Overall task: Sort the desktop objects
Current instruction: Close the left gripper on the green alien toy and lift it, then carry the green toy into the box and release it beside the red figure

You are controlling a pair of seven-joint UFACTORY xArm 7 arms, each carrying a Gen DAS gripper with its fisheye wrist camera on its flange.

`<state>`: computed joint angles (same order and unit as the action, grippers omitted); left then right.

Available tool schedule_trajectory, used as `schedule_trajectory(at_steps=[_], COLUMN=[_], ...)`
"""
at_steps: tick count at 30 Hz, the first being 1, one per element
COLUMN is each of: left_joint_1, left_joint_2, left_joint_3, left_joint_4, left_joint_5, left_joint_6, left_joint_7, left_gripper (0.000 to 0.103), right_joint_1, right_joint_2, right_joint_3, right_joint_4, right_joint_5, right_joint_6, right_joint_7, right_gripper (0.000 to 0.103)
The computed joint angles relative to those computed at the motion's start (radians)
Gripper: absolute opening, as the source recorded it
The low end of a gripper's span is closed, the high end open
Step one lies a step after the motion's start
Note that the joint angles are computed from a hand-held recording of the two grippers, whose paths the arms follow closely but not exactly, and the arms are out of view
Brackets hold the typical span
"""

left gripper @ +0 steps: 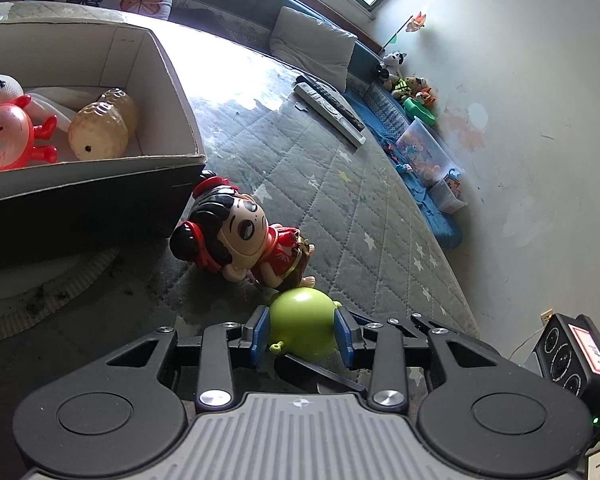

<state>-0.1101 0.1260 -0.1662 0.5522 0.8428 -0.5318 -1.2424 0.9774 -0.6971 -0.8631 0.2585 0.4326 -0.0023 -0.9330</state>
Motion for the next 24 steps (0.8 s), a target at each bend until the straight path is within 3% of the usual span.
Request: schedule_trajectory(at_steps=[15,24], left_joint_1=[0.007,-0.019], left_joint_2=[0.026,-0.053], left_joint_3=[-0.008,0.019], left_joint_4=[0.009,-0.088], left_joint_5=[-0.023,-0.095], left_joint_6=[-0.020,-0.095], left_joint_7=[0.035,0.115], left_gripper=[0.037,0.037], right_joint_1=[0.037,-0.089], right_joint_2=[0.032,-0.019], right_joint_3=[-0.013,0.119], right_joint_4=[0.006,-0.033], right_joint_5=[-0.031,-0.075], right_joint_6=[-0.044,-0.006], right_joint_7=[0.062,0.090], right_gripper=[0.065,0.064])
